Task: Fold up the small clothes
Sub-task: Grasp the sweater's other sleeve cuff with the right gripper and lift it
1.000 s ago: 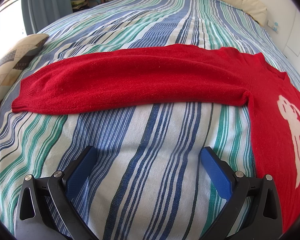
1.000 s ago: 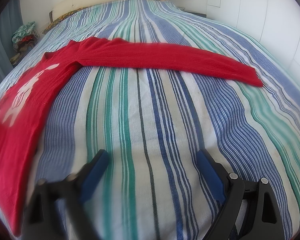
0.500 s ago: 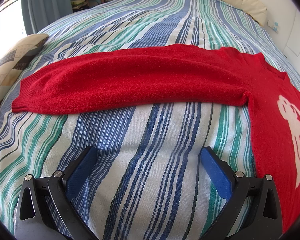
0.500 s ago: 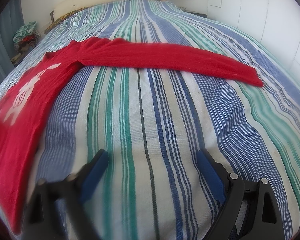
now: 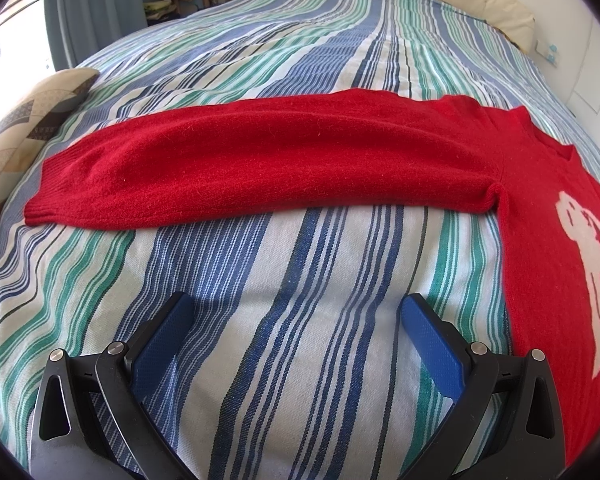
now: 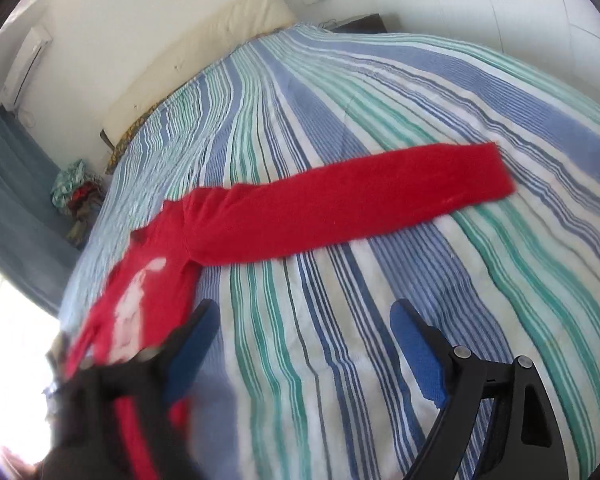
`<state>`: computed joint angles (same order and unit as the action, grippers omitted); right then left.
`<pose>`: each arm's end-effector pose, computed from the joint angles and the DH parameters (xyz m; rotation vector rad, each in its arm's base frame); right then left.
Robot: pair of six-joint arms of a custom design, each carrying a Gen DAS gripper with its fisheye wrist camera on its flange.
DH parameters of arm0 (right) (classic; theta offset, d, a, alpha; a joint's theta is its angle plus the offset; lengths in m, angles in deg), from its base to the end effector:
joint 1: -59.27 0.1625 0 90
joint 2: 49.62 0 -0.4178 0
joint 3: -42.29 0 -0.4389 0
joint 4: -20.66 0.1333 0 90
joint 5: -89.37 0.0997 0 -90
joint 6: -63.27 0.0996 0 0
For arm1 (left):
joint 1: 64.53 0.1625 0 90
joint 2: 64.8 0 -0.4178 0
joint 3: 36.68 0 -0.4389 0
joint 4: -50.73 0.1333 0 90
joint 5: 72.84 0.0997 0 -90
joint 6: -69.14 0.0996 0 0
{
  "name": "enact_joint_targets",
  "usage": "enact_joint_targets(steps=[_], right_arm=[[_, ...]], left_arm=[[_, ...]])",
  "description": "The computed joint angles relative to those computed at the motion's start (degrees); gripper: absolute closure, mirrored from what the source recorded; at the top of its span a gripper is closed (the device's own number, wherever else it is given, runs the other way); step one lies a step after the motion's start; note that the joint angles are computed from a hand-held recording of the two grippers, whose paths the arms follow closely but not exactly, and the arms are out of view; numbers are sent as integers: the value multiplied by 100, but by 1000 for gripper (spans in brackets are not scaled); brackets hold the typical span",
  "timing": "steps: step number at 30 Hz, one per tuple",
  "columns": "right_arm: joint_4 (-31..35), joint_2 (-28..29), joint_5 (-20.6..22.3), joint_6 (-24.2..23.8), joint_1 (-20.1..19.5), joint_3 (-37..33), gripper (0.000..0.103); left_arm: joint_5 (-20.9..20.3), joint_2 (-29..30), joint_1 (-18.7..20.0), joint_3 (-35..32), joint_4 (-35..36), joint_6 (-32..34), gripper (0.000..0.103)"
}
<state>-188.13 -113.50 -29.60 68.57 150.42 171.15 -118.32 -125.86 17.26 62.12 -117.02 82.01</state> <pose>0.0951 -0.4970 0.1689 -0.4040 -2.4030 1.2592 0.1052 -0.6934 0.2692 0.0813 2.2559 -0.7750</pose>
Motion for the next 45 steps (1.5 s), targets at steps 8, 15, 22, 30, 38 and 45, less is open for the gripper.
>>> enact_joint_targets(steps=[8,15,22,30,38,45], right_arm=[[-255,-277,1725,2476,-1451,142,28],[-784,54,1337,2384,-1688,-331,93],[206,217,-682,360,-225,-1606,97],[2430,2112,346,-1325,1346,-4577,97],[4004,3269,1662,-1380,1296,-5708,23],[3980,2322,145,-1194,813,-4524,58]], left_arm=[[-98,-365,-64,-86,1201,-519,2],[-349,-1388,-275,1182,-109,-102,2],[-557,-1586,-33,1480,-690,-218,2],[-774,-1570,87,1405,-694,-376,2],[-955,-1641,168,1377,-389,-622,2],[-994,-1509,207,1223,-141,-687,2]])
